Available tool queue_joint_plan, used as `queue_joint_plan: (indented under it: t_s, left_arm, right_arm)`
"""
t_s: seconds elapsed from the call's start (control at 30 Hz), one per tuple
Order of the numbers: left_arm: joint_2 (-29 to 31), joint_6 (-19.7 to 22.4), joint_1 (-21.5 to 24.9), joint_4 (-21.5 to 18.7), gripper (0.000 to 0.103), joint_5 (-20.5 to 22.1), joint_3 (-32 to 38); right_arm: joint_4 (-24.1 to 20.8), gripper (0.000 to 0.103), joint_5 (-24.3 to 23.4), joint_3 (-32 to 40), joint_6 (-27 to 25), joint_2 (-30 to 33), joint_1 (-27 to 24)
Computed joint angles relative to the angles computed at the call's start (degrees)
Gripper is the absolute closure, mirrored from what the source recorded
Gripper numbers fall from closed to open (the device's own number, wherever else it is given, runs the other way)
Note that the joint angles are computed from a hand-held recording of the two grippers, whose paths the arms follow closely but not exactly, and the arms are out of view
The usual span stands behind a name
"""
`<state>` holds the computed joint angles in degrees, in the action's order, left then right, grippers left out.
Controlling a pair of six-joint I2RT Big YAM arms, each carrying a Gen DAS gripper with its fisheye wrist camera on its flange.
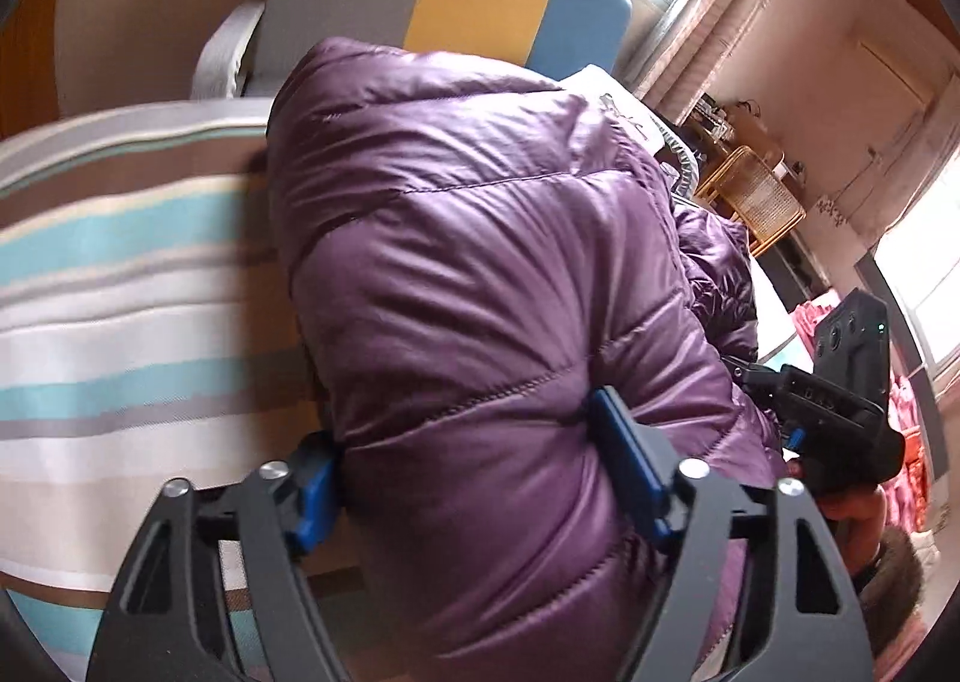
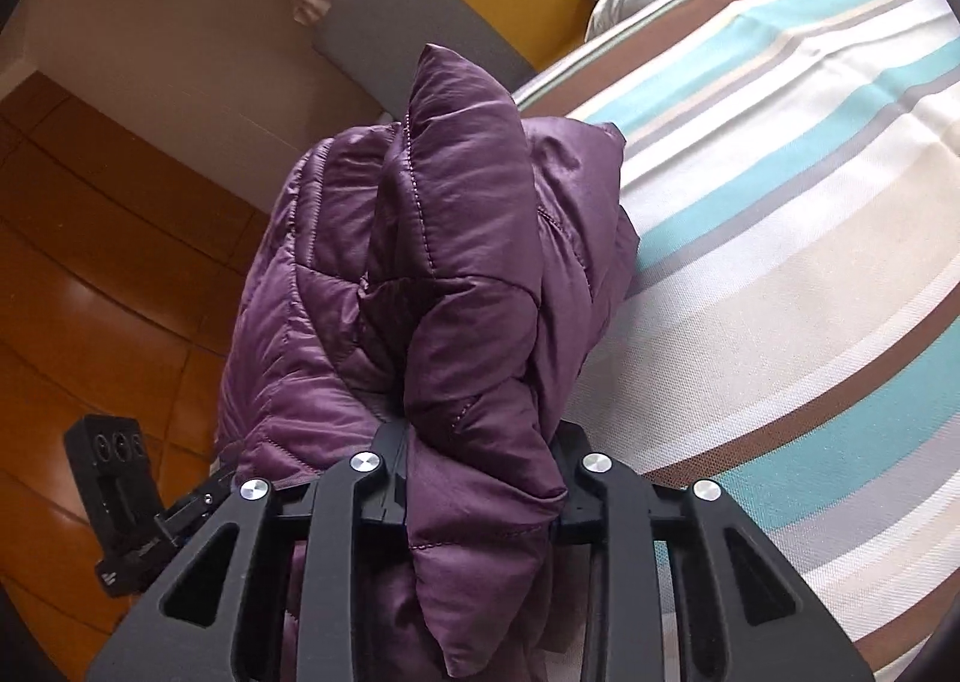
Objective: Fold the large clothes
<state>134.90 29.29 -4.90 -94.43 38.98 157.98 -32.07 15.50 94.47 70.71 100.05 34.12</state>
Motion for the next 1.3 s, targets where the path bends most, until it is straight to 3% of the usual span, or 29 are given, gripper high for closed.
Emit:
queue_joint_plan:
  t_s: [0.13,0.3,0.47,0.77,0.93,1.3]
  left_arm:
    - [-8.04,0.84,-0.09,8.40,0.041,-0.42,-13.28]
    - [-14.09,0.69,0.56,14.10,0.046,0.89,-22.19]
    - [-17.13,1.32,2.18,16.73,0.048,2.12,-25.91]
    - [-23.30,0.14,6.38,21.74,0.048,4.45,-33.66]
    - [-23.78,0.36,9.59,22.31,0.048,5.62,-33.20]
    - [-18.18,-1.43,15.38,22.03,0.048,4.98,-23.83]
  right_arm:
    - [1.24,0.078,2.65,-0.74,-0.73,-0.83,0.87]
    - [4.23,0.078,4.78,-2.48,-0.54,-1.59,1.92]
    - [5.65,0.078,6.48,-4.07,-2.22,-3.02,3.17]
    - [6.92,0.078,8.52,0.99,-5.63,-0.67,5.54]
    - [6.49,0.078,8.04,6.83,-8.79,2.86,6.29]
    - [3.62,0.078,1.53,24.21,-13.68,14.57,5.07]
